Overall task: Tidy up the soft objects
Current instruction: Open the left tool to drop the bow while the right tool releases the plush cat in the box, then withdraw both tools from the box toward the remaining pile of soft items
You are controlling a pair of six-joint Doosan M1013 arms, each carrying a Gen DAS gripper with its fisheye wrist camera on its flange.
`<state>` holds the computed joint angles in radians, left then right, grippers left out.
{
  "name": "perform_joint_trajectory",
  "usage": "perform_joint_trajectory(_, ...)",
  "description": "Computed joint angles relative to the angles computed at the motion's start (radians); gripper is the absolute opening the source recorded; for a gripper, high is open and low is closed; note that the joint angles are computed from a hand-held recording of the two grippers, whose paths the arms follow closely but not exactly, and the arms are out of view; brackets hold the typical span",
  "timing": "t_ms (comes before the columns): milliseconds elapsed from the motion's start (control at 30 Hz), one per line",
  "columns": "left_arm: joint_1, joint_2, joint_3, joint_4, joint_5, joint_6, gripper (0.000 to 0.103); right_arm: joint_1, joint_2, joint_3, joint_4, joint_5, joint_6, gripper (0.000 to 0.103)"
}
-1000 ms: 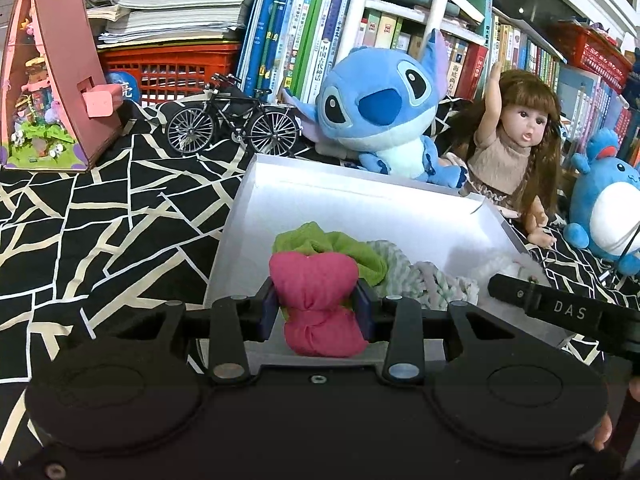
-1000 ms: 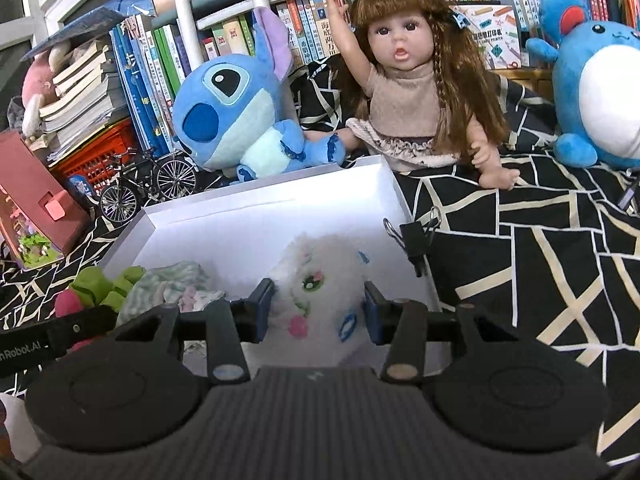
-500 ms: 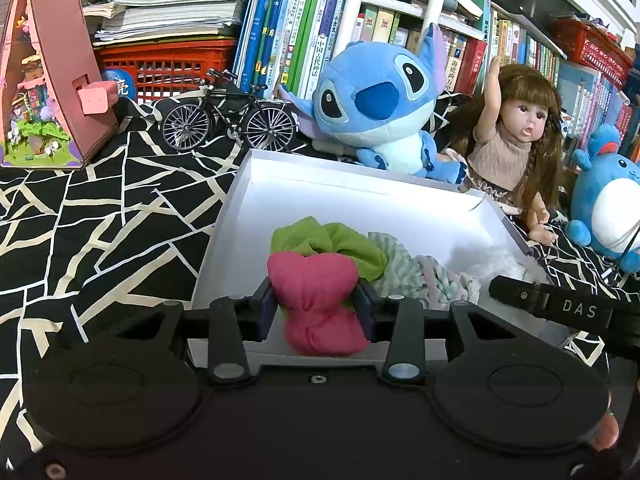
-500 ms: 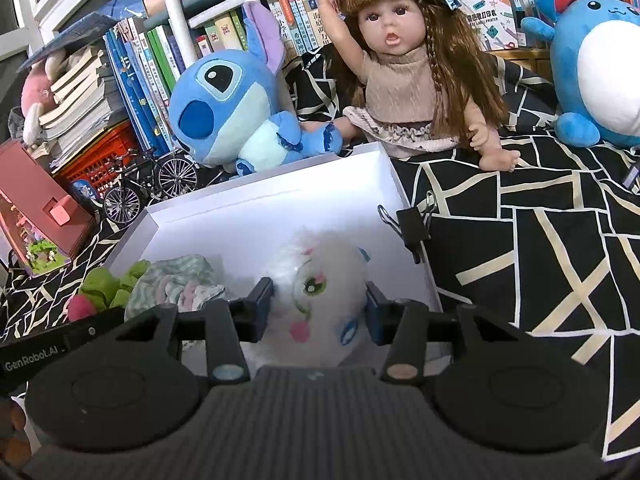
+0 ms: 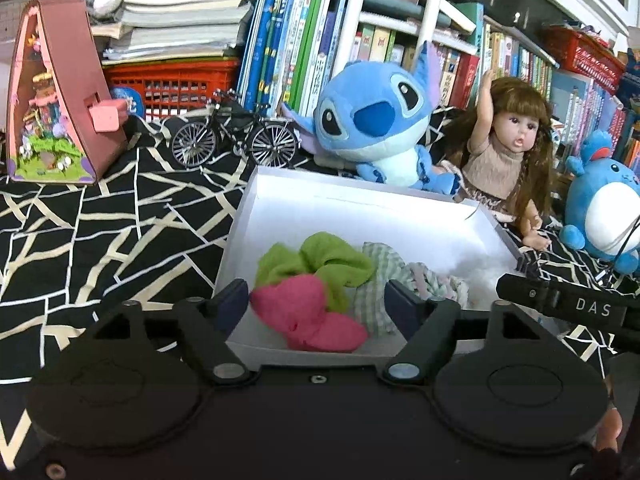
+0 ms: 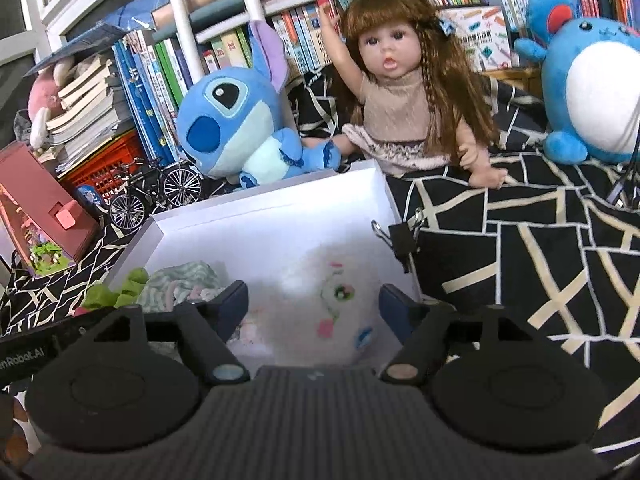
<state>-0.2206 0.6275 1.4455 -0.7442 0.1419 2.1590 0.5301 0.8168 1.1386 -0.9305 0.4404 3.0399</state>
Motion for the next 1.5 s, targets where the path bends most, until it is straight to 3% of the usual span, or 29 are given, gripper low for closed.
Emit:
perform_joint_trajectory(167, 0.005, -0.023, 0.025, -0.136, 0.0, 0.129, 0.086, 0.01, -0.025, 0.037, -0.107, 0.019, 0.087, 0.09)
perform_joint_trajectory(300, 0.011, -0.044, 0.052, -0.343, 0.007, 0.322, 0.088, 0.021, -0.05, 0.084, -0.247, 0.017, 0.218, 0.101)
perform_joint_trajectory(533, 0.019, -0.085, 0.112, -0.725, 0.025, 0.714, 0.09, 0.04, -0.09, 0.158, -0.456, 0.018, 0.4, 0.103)
perform_joint_trajectory(800, 0.031, -0.126, 0.179, -1.042, 0.044, 1.019, 0.092, 0.067, -0.124, 0.229, -0.646, 0.036, 0.559, 0.103)
perform_joint_trajectory(1233, 0.043, -0.177, 0.294, -1.575, 0.073, 1.602, 0.094, 0.113, -0.137, 0.294, -0.822, 0.081, 0.663, 0.103)
perform_joint_trajectory(1500, 0.048, -0.194, 0.344, -1.767, 0.087, 1.815, 0.094, 0.138, -0.137, 0.319, -0.88, 0.092, 0.65, 0.103)
